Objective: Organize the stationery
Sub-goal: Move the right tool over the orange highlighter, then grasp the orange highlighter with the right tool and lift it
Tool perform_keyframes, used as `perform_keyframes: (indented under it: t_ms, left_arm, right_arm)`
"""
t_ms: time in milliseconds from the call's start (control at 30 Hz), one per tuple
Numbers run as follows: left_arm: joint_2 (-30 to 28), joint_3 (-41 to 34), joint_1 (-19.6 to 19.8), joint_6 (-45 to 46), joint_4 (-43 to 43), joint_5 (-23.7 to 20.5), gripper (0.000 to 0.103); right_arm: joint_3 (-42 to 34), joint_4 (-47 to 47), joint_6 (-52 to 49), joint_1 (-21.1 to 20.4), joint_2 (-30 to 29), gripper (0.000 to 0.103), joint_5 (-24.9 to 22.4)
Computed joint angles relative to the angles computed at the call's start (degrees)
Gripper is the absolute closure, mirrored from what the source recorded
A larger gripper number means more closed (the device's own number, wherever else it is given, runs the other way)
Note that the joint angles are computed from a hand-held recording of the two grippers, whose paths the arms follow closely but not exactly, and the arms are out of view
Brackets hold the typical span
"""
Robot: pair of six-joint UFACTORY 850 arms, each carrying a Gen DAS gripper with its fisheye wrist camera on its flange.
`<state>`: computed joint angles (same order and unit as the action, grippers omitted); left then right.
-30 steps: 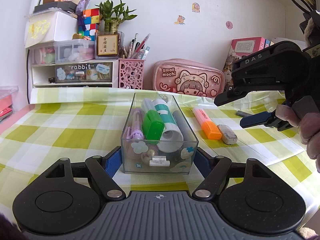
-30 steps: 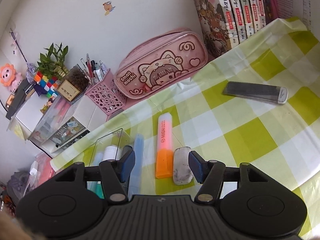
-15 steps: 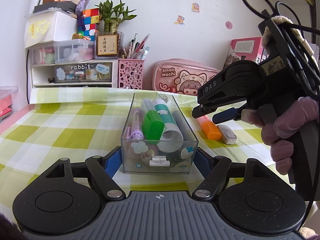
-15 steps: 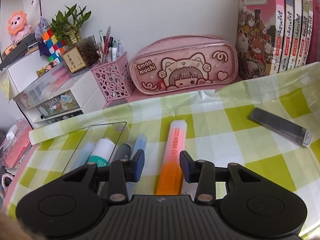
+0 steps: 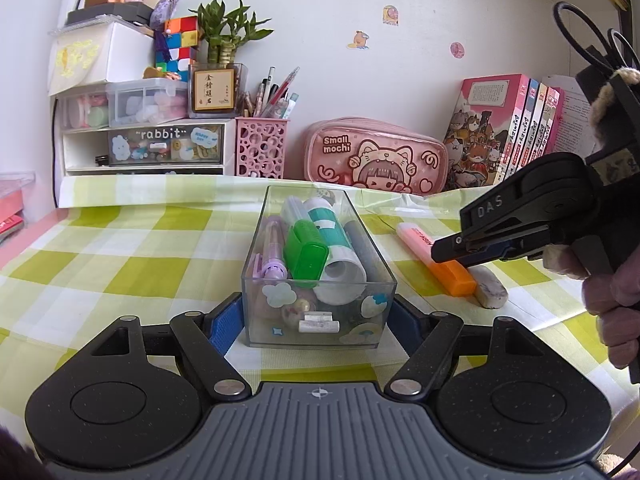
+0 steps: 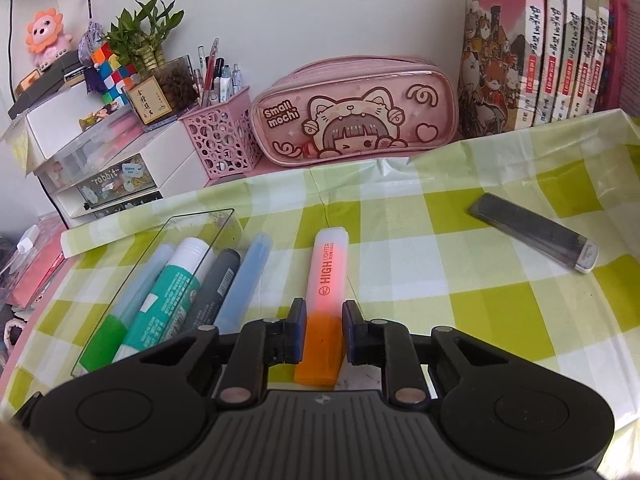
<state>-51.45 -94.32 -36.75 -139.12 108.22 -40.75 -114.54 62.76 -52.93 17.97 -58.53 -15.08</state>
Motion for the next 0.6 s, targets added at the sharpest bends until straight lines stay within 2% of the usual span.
perform_keyframes:
  t_ms: [133, 267, 333, 467, 533, 600]
  left_arm:
    - [0.03, 0.05, -0.01, 0.00, -0.02, -0.04, 0.029]
    - [0.05, 0.08, 0.00, -0.05, 0.01, -0.04, 0.029]
    - [0.05, 0.08, 0.00, -0.05, 0.01, -0.04, 0.029]
    - [0.03, 0.06, 0.00, -0.06, 0.03, -0.03, 0.029]
    - [-0.01, -0.03, -0.01, -0.02, -0.01, -0.02, 0.029]
    - [0.04, 0.06, -0.01, -0.04, 0.01, -0.04, 0.029]
  right_arm:
    - [0.88, -1.63, 2.42, -0.54, 0.73, 0.081, 0.27]
    - [1.84, 8.02, -6.08, -0.77, 1.32, 0.079, 0.48]
    - [1.44, 9.37, -7.80, -0.58, 1.15, 0.077, 0.52]
    - [-1.09, -2.12, 1.94, 0.65, -0.48, 0.076, 2.85]
    - [-0.90, -4.58, 2.74, 1.34, -0.50, 0.076, 5.39]
    - [-0.96, -11.57, 8.06, 1.95, -0.57, 0.076, 7.15]
